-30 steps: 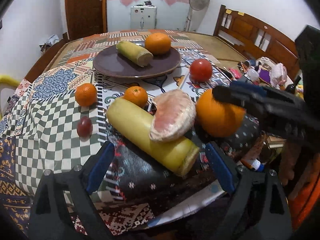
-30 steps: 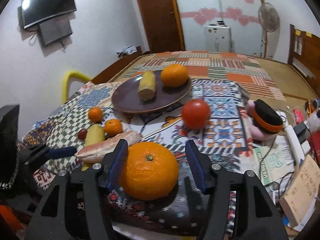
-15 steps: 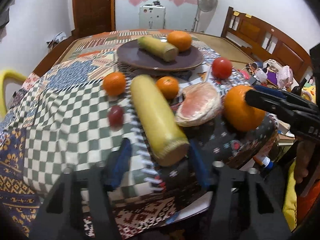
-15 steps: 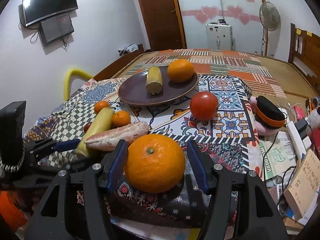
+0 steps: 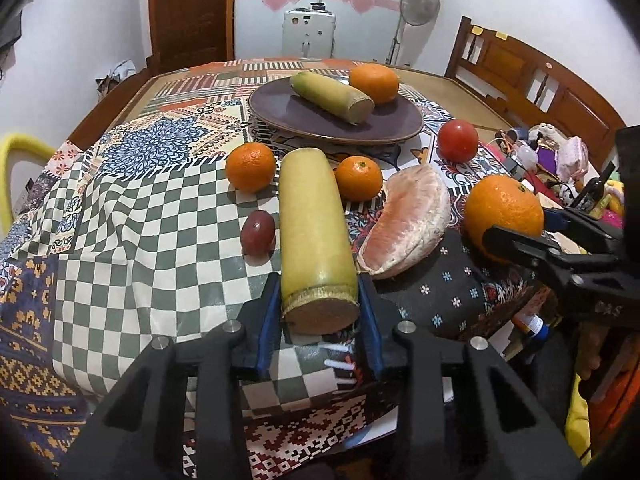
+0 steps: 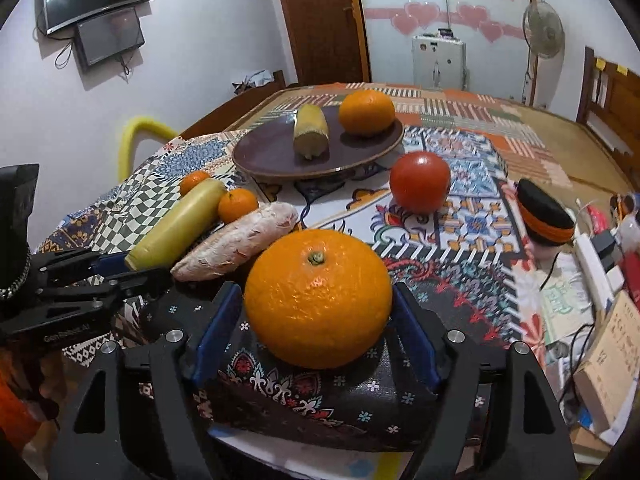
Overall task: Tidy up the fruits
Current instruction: 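Lift the yellow cylinder upright with the left tool and carry it toward the plate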
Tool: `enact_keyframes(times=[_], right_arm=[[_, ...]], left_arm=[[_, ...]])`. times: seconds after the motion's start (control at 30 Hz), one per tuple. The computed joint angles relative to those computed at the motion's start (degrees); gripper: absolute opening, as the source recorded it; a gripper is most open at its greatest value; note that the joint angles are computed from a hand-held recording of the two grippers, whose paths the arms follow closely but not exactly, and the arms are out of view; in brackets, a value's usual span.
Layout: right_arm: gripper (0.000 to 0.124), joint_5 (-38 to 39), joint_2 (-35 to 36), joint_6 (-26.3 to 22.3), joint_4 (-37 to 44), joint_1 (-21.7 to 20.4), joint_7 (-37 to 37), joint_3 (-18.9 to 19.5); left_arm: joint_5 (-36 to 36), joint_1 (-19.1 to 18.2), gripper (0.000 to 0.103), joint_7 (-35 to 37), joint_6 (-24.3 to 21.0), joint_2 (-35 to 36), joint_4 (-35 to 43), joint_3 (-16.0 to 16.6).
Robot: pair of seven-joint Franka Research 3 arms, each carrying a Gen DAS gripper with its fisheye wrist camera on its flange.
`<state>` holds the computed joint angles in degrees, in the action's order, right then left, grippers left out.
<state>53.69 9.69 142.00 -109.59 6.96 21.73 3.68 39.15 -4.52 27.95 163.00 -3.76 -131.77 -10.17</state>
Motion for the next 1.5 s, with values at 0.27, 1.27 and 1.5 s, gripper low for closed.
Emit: enact_keyframes(times=[0.27, 1.27, 1.5], right_arm=[[0.067, 1.8, -0.6, 0.2, -0.7, -0.2, -1.5, 0.0], [0.067, 3.3, 0.8, -0.9, 2.1, -2.2, -5.0, -0.3], [0.067, 4.8, 0.2, -0.7, 2.6, -2.0, -6.2, -0.2]], left_arm=[[-10.3, -1.5, 0.037, 13.0, -1.4, -5.4, -5.3, 0.8], [-33.2, -1.0, 0.037, 35.6, -7.7, 4.0, 7.2, 1.4], [-29.3, -0.9, 0.037, 31.9, -5.3, 1.2, 4.9, 1.3]])
